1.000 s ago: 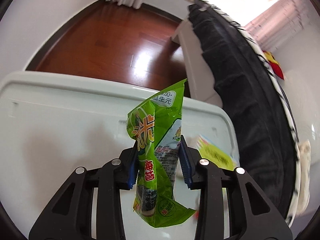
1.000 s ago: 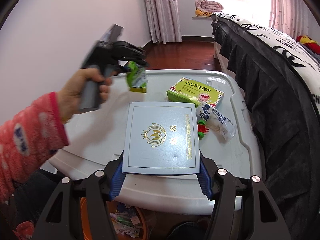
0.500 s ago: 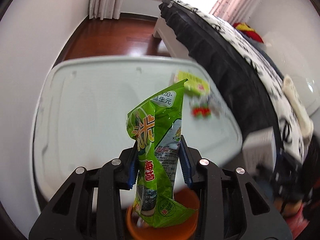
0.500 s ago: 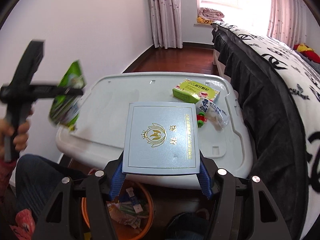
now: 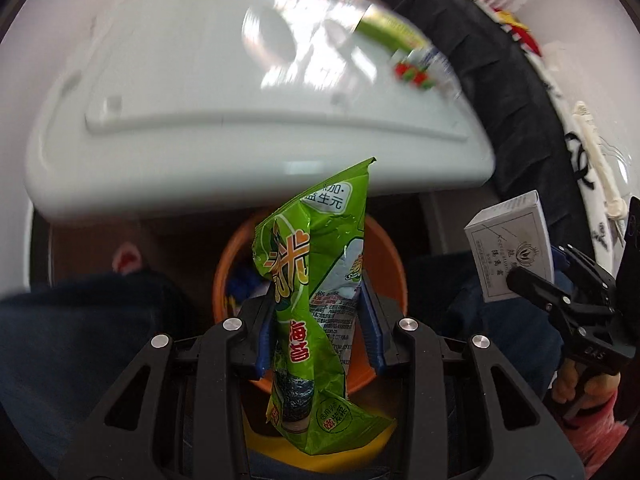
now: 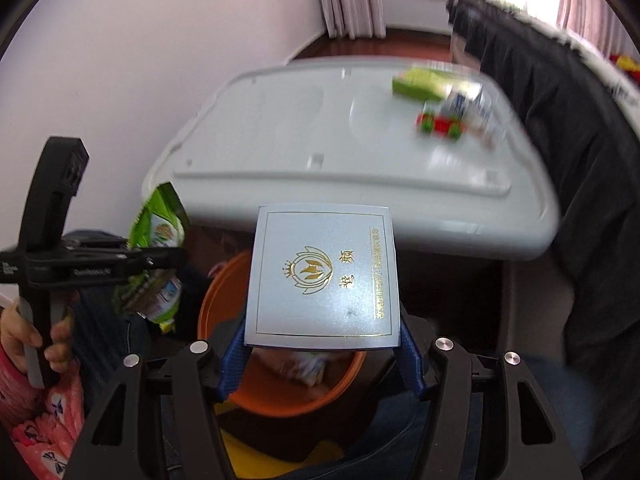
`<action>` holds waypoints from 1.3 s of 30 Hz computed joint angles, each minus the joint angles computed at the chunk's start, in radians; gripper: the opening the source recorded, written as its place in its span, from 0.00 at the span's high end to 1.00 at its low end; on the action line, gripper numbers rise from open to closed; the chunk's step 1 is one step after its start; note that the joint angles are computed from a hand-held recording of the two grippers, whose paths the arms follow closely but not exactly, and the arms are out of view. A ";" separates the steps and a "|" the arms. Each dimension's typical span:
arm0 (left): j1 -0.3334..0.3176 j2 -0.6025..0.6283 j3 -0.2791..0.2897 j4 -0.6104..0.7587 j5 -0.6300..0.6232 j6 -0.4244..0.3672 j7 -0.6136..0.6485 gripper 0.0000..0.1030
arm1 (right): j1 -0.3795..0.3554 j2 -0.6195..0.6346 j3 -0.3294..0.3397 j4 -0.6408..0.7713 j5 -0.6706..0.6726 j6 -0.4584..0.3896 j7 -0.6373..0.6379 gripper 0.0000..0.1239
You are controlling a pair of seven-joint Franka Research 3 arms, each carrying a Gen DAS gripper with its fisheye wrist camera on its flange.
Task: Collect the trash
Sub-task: 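Carry the gift box and snack bag over the orange bucket and open both tools, then grasp the white-blue drink pouch with the right tool while the left tool grasps the red toy car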
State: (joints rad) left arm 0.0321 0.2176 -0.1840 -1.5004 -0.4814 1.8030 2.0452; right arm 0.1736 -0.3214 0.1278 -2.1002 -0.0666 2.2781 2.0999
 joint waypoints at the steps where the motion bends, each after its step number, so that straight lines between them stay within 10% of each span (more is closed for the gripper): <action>1: -0.004 -0.001 0.001 -0.016 0.013 0.004 -0.008 0.66 | 0.004 0.010 -0.002 -0.005 0.016 -0.005 0.005 0.51; 14: -0.049 0.012 -0.003 -0.109 0.218 0.048 -0.078 0.65 | 0.050 0.148 -0.023 0.034 0.058 -0.051 0.020 0.51; 20: -0.054 -0.014 -0.001 -0.136 0.225 0.094 -0.073 0.35 | 0.052 0.141 -0.024 0.030 0.041 -0.039 0.045 0.35; 39: -0.057 -0.030 0.006 -0.152 0.253 0.129 -0.118 0.23 | 0.037 0.109 -0.024 -0.001 0.036 -0.008 0.088 0.29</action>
State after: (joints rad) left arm -0.0252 0.1872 -0.1783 -1.6524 -0.2285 1.9319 1.9275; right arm 0.2106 -0.2122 0.1034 -2.1014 -0.0306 2.2701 2.1877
